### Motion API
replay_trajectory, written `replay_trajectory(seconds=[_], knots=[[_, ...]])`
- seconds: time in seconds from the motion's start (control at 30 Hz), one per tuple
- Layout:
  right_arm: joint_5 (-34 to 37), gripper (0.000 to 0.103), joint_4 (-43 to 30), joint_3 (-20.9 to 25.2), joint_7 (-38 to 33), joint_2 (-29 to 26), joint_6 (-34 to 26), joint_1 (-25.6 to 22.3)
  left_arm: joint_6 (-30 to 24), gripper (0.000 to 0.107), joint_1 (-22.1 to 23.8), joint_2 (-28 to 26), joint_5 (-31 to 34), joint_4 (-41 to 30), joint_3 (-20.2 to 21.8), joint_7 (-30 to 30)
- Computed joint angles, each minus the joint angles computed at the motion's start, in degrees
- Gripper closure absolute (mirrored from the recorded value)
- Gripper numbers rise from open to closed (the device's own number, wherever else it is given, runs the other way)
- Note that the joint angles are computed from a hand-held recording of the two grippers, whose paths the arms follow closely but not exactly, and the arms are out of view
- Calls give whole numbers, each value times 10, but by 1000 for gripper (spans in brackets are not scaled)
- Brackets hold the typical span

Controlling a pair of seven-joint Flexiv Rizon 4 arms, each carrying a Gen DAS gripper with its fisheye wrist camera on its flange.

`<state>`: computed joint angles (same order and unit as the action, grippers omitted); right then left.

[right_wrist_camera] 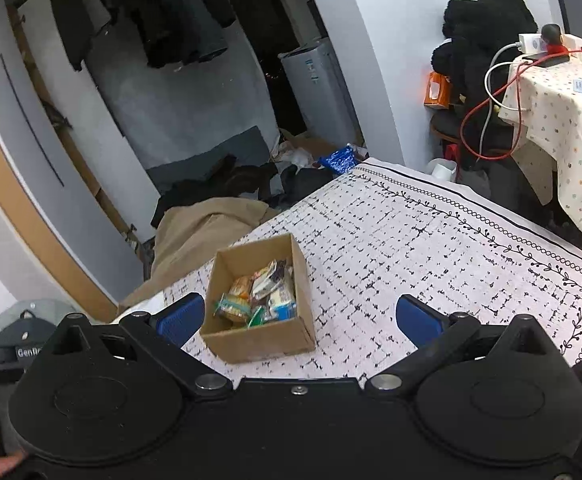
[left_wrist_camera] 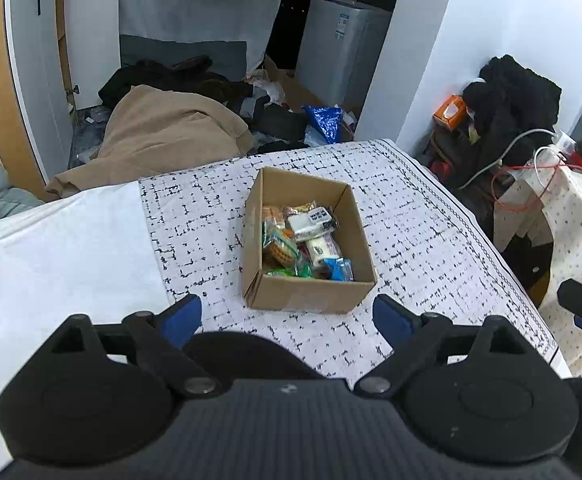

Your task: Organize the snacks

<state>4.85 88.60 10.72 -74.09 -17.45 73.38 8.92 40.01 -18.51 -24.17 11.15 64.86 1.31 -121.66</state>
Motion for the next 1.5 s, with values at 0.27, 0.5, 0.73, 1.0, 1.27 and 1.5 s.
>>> replay_trajectory(seconds=[0.27,0.5,0.73,1.0,1.27,1.5], knots=[[-8,0,41,-3,-6,37,3,5,-26,9,-8,23,29,10,2,11],[-43,0,75,-21,23,69,-4,15,-24,7,-12,41,46,25,-3,20],[-52,0,84,-21,17,82,-11,12,-21,7,-12,52,53,29,-9,29],[-52,0,79,-19,2,85,-12,14,-24,7,-14,59,65,26,-10,32],[-50,0,77,-20,-1,86,-23,18,-21,7,-9,60,60,27,-12,43],[-50,0,77,-21,-1,85,-22,19,-22,7,-6,61,57,28,-11,44]])
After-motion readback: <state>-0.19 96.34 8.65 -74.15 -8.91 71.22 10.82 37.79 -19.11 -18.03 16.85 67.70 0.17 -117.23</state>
